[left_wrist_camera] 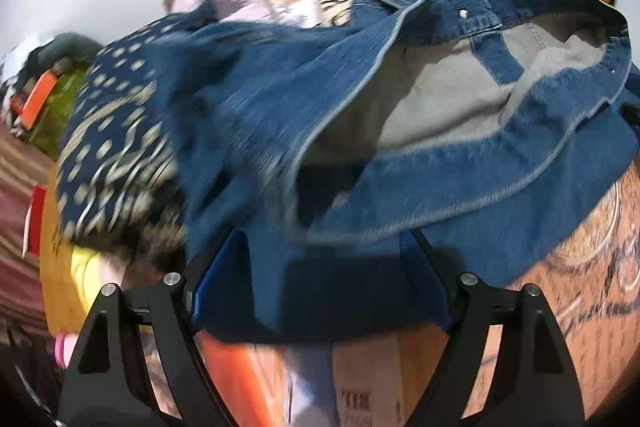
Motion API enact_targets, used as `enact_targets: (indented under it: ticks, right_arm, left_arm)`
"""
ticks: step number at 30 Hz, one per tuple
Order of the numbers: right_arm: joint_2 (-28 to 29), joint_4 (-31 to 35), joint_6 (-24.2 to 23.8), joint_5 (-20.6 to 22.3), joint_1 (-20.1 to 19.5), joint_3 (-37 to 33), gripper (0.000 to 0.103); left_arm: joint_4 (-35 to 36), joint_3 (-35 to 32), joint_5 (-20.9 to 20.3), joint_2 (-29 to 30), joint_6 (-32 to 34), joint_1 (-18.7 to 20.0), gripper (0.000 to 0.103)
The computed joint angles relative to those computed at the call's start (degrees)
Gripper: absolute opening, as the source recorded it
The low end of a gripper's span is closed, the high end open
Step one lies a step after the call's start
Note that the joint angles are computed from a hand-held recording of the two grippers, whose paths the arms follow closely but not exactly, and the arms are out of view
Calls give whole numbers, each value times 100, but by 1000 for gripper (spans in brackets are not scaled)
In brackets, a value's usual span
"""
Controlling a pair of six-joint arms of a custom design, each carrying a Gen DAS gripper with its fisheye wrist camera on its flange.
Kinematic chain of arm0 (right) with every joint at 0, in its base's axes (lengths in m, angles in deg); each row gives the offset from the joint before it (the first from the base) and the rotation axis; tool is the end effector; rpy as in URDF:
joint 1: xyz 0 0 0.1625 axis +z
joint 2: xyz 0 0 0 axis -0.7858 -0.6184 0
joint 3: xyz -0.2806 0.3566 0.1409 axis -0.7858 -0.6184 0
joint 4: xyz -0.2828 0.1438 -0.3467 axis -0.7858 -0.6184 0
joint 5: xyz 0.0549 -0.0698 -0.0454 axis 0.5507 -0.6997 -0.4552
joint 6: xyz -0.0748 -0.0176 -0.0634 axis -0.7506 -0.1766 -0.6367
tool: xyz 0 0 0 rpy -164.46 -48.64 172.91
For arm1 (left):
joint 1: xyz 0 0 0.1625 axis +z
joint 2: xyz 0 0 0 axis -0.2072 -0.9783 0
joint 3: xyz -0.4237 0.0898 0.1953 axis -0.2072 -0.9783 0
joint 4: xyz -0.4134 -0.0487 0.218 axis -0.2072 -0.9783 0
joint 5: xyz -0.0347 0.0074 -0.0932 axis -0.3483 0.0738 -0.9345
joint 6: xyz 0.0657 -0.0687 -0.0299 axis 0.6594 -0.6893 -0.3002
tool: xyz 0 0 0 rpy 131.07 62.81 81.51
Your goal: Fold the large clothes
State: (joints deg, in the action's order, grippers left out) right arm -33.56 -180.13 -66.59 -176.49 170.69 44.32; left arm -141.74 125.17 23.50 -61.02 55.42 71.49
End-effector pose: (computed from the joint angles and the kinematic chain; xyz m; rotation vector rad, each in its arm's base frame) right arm 0.3666 -0.5233 0.0924 0.8284 -2.2840 0.4413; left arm -0.0746 -0.5524 0.3357 0.4593 2.1481 -0.4805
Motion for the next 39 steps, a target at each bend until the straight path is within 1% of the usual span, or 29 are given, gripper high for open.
enact_targets:
  ticks: [2,3,4,5,6,7,9,10,11,12,14,16,18,21,26,30,32,34,36,39]
  right_arm:
    - [196,323,-48,-64,-17,-325,64]
    - [256,550,-18,-66,-35,-503,67]
    - [330,716,5,-78,-48,-691,67]
    - [393,747,-6,-73,-56,-836,65]
    - [460,703,-7,-59,-69,-995,63]
    - [496,561,17,-37,-86,-1086,63]
    - [575,-28,362,-113,-120,-1306,64]
    - [584,-199,569,-120,-132,-1359,64]
    - [560,-294,795,-31,-155,-1404,64]
    - [497,-286,1012,153,-188,-1431,64]
    - [406,-291,1108,322,-185,-1382,64]
    - [375,-407,960,342,-139,-1305,64]
    - [330,-410,794,314,-80,-1194,64]
    - [291,-418,650,312,13,-1035,64]
    - [222,-463,595,444,138,-790,64]
    - [184,-551,502,438,248,-624,65]
    - [195,-637,453,364,311,-541,66]
    - [210,-667,451,294,345,-476,67]
    - [200,-573,551,315,346,-414,67]
    - [212,-493,685,287,326,-342,67]
  left_arm:
    - [-99,-209,113,303,215,59,81]
    - [-217,-315,166,442,360,70,81]
    - [-369,-422,200,557,496,68,81]
    - [-543,-548,195,656,611,69,81]
    - [-720,-677,148,726,683,74,81]
    - [-826,-809,73,764,683,86,81]
    - [-1050,-1147,-249,807,424,159,81]
    - [-1375,-1210,-142,841,367,145,81]
    - [-1766,-1235,82,896,410,100,81]
    - [-2107,-1275,201,935,505,74,81]
    - [-2293,-1276,189,879,478,50,81]
    - [-2249,-1204,163,750,414,6,81]
    - [-2279,-1059,281,660,453,-50,81]
    - [-2082,-819,295,445,305,-131,81]
    - [-1767,-381,412,35,51,-354,81]
    - [-1499,-50,478,-308,-242,-532,81]
    - [-1416,94,524,-438,-384,-584,81]
    - [-1169,224,512,-590,-682,-599,81]
    - [-966,362,444,-759,-1009,-576,81]
    - [-704,496,255,-964,-1519,-462,81]
